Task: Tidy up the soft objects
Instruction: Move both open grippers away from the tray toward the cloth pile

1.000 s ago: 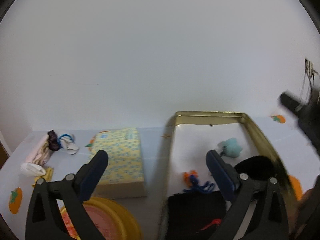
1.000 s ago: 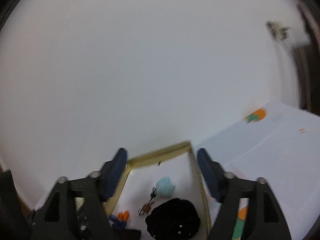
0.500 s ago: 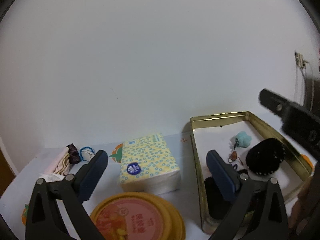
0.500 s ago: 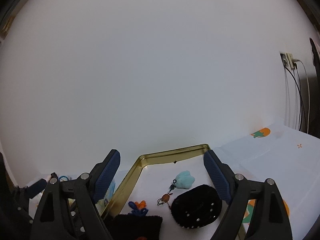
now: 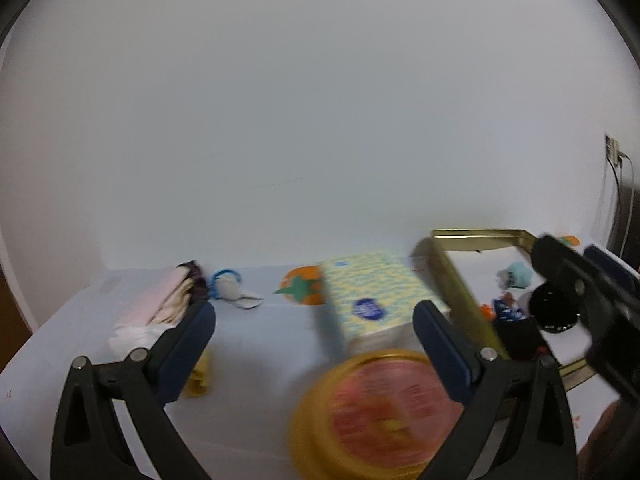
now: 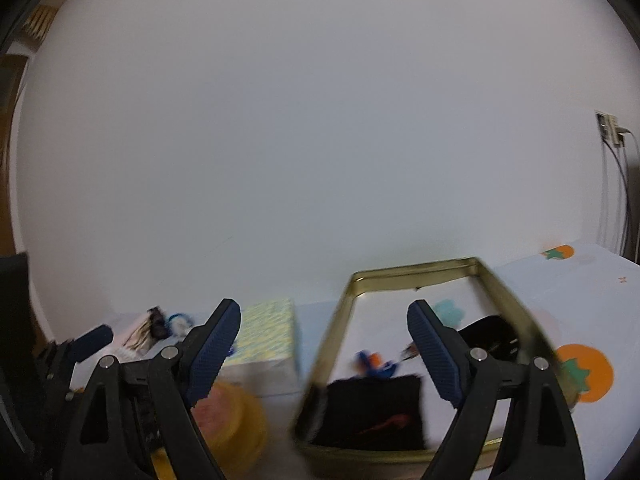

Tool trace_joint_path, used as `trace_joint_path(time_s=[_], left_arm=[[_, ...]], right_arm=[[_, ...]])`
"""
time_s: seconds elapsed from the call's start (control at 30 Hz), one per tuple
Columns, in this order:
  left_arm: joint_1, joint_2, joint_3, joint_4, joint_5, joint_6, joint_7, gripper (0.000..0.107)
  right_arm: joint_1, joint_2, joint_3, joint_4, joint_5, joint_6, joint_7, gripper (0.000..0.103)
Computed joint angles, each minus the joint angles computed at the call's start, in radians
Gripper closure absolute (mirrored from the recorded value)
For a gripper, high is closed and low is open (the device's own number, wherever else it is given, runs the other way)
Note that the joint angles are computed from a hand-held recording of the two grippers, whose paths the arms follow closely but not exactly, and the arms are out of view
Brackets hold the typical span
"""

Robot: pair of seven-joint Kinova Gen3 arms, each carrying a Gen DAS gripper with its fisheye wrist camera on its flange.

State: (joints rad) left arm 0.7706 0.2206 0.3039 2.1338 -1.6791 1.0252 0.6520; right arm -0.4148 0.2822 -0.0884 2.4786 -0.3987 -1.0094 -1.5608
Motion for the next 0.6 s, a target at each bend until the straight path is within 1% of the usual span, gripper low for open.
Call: trace_joint_path(time_s=[0.13,0.2,0.27,0.37,0.43,0.6], left_arm=[[-0.028,-0.026,-0.014,0.036,0.017,0.008,0.002,0.007],[-0.050,-0.038,-0.021,0.050,0.022,-0.003,0.001,0.007],[-0.073,-0.054,-0.025,0.067,0.026,-0.016,0.006,0.007],[-0.115,-0.072,-0.036,0.084,0.033,-0.039,0.004,0.007],[-0.134,-0.073,-0.040,0.088,0.044,-0.028,0.001,0.007],[-0.185,-0.080,-0.062,0.101,0.073,-0.010,-0.022,0.007]], right_arm=[[-0.073,0.004,-0.018,-0.037,-0.089,0.048,0.072,0.016],[-0.102,0.007,-0.022,-0.065,-0.123,0.089,0.106,0.016],[-0.104,0.016,-0.031,-0.091,-0.107,0.127,0.089,0.016],[-0.127,0.041,-0.036,-0.113,-0.100,0.127,0.075,0.016],[-0.165,0.049,-0.038,-0.127,-0.127,0.124,0.100,0.016],[-0.223,0.071,-0.038,-0.183,-0.164,0.160,0.153,0.016]])
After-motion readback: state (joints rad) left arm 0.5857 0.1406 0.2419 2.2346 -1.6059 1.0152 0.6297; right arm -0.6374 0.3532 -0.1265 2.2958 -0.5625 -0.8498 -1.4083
